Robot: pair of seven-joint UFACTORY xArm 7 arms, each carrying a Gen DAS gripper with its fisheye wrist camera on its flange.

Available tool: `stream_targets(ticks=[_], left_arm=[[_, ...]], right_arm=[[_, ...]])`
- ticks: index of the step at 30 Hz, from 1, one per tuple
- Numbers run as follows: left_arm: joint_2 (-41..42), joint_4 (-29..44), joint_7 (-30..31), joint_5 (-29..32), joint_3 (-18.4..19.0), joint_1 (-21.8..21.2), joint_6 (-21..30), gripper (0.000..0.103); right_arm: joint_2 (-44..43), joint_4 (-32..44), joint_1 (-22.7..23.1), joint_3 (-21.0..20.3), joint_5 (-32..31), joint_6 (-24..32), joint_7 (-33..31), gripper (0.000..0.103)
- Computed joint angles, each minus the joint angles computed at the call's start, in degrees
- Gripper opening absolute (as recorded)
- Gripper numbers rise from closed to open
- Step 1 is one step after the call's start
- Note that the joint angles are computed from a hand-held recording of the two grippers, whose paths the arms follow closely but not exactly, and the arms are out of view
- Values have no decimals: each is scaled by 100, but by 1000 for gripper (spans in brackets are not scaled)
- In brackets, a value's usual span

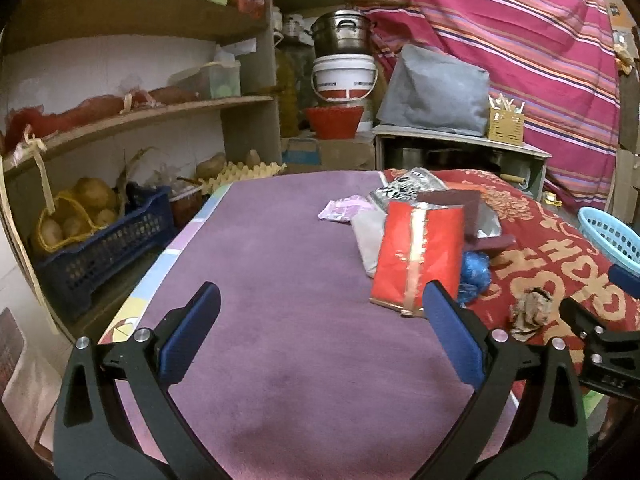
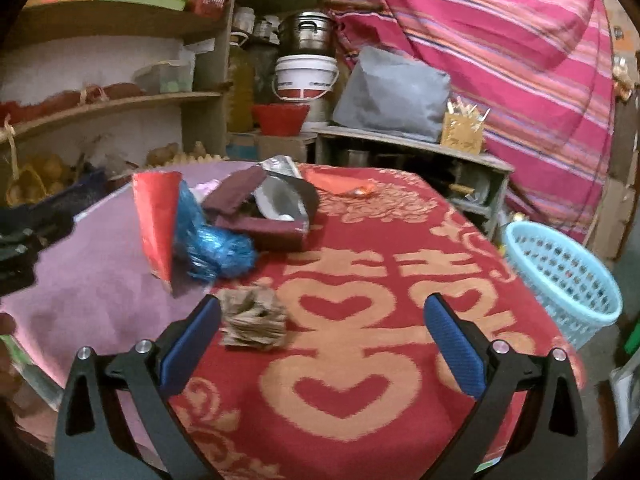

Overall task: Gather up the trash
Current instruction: 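Grasp the crumpled brown paper with the right tool while the left tool grasps the red wrapper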

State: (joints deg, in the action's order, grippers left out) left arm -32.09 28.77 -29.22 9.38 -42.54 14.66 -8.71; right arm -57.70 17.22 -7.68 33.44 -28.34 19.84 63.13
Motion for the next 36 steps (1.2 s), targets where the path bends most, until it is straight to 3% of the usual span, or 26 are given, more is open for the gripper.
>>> stream_targets(ticks=[7, 12, 14, 21, 23, 25, 27, 30, 36], left_arm=[[488, 113, 277, 35, 324, -137, 19, 98], [609, 179, 261, 11, 252, 48, 91, 98], [775, 225, 342, 62, 466, -143, 109, 98], [778, 381, 277, 207, -160, 470, 228, 98], [812, 415, 252, 281, -112, 403, 252, 98], [831, 429, 259, 351, -56, 340, 214, 98], [757, 421, 211, 372, -144, 400, 228, 98], [838, 455, 248, 433, 55, 156, 334, 98], [994, 535, 232, 581, 266, -193, 384, 98]], right_arm=[[532, 308, -215, 321, -181, 25, 8, 99], [763, 453, -343, 309, -324, 149, 132, 99], [935, 506, -364, 238, -385, 131, 141, 99], [1263, 544, -227, -21, -531, 61, 151, 98], [1308, 519, -166, -128, -576, -41, 89, 90], [1472, 530, -6, -344, -514, -154, -97, 72], [1613, 514, 110, -525, -427, -340, -254, 62], [1727, 496, 241, -706, -298, -599, -534, 43], [1340, 341, 364, -904, 6, -701, -1038, 41]])
